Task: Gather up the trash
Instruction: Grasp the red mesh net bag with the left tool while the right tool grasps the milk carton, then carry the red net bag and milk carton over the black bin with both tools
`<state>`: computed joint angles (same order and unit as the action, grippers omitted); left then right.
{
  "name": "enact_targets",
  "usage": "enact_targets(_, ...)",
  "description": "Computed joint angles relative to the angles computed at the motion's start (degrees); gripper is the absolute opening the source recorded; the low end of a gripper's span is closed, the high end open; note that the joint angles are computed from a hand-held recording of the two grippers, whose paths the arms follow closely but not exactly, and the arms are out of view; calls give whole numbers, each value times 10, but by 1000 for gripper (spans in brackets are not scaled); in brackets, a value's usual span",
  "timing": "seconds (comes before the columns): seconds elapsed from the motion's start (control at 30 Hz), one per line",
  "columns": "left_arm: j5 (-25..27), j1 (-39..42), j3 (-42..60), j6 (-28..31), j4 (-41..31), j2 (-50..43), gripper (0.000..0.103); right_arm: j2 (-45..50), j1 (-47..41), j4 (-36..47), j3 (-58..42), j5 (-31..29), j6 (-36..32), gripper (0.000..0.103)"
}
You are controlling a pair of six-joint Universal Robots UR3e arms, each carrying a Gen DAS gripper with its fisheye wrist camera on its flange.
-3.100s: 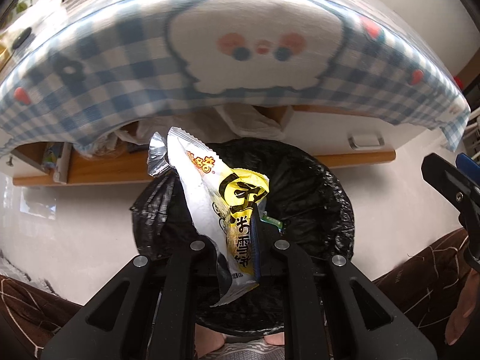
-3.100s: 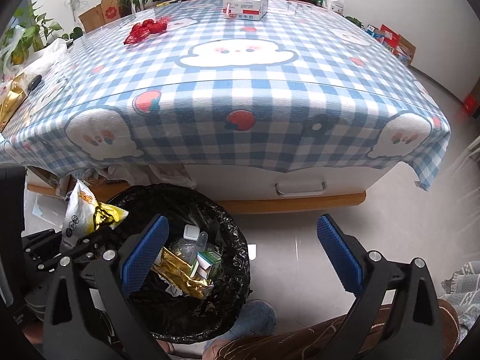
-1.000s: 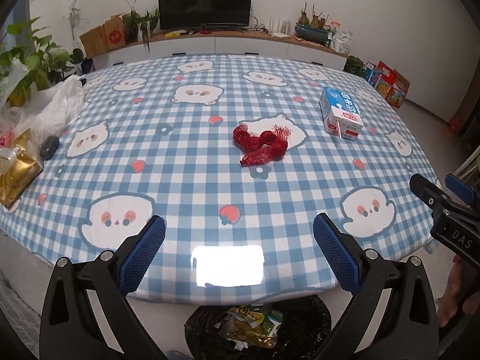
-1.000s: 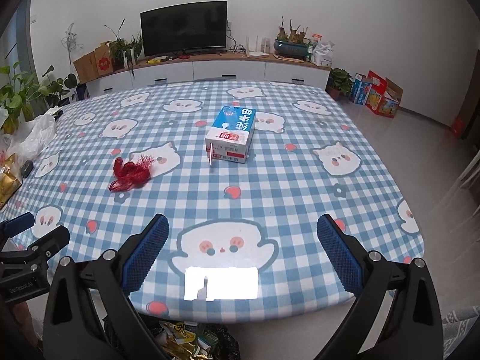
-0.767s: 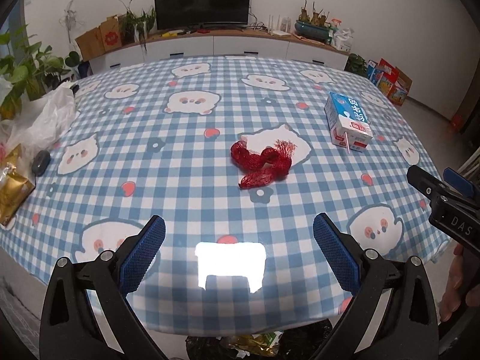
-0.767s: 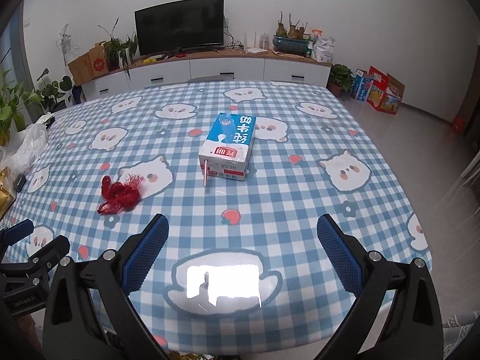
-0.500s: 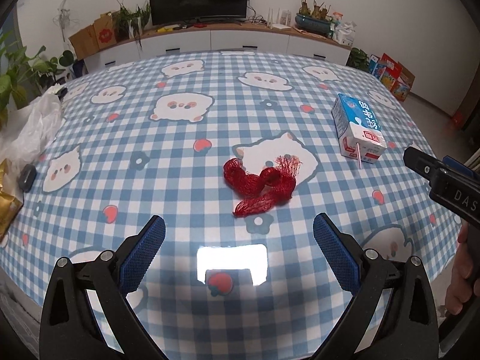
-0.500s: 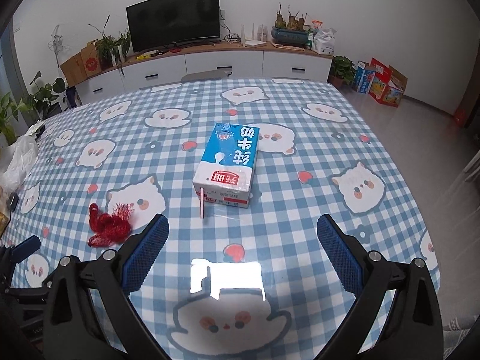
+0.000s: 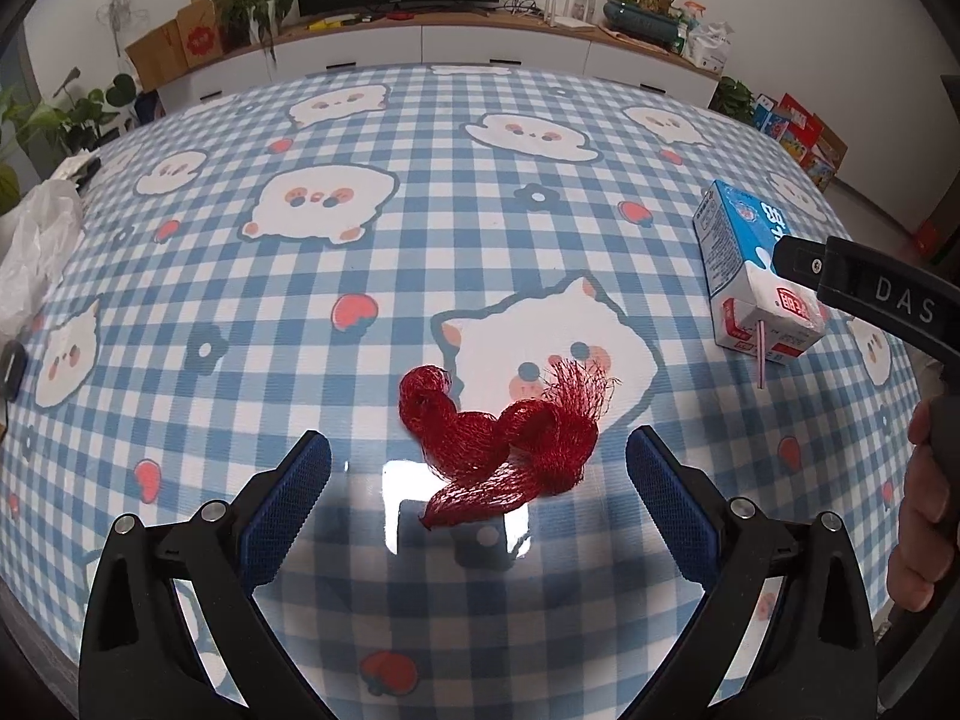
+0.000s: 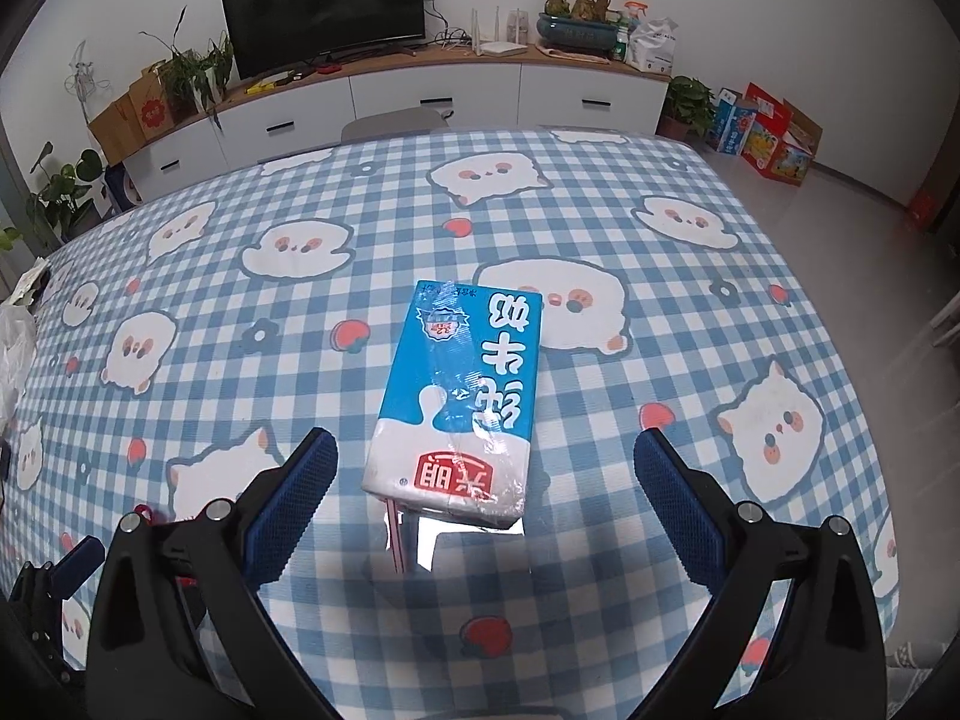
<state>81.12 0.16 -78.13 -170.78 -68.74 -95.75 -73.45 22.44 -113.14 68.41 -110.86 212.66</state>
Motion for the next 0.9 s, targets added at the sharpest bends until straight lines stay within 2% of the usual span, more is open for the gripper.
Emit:
enact_targets(0.13,9,-5,13,-9,5,-24,95,24,-13,4,-18,11,-5,95)
enact_targets(0.43,13,-14,47,-30,-4,-64,79,55,-25,-4,-34,22,-8,94)
enact_targets(0.53,34,-32,44,-29,9,-65,64,61,-25,-4,-31,28,-14,88)
enact_targets(0.6,48,-42,45,-29,11,-65,45,67,-23,1,-35,31,-21,75)
enact_targets(0.63,54,-47,45,-29,11,-65,40,70,-22,4,-37,32,-24,70)
enact_targets(0.67,58,-50,46,-29,10,-65,30,71,-22,7,-38,36,-26,63)
enact_targets(0.7,65,-54,46,-30,10,-65,13,69,-21,0,-32,33,-27,63)
enact_targets(0.8,59,-50,47,-31,3,-62,8,69,-16,-2,-31,24,-31,62)
enact_targets(0.9,48,-44,48,-30,-1,-60,7,69,-14,-3,-30,24,-31,62)
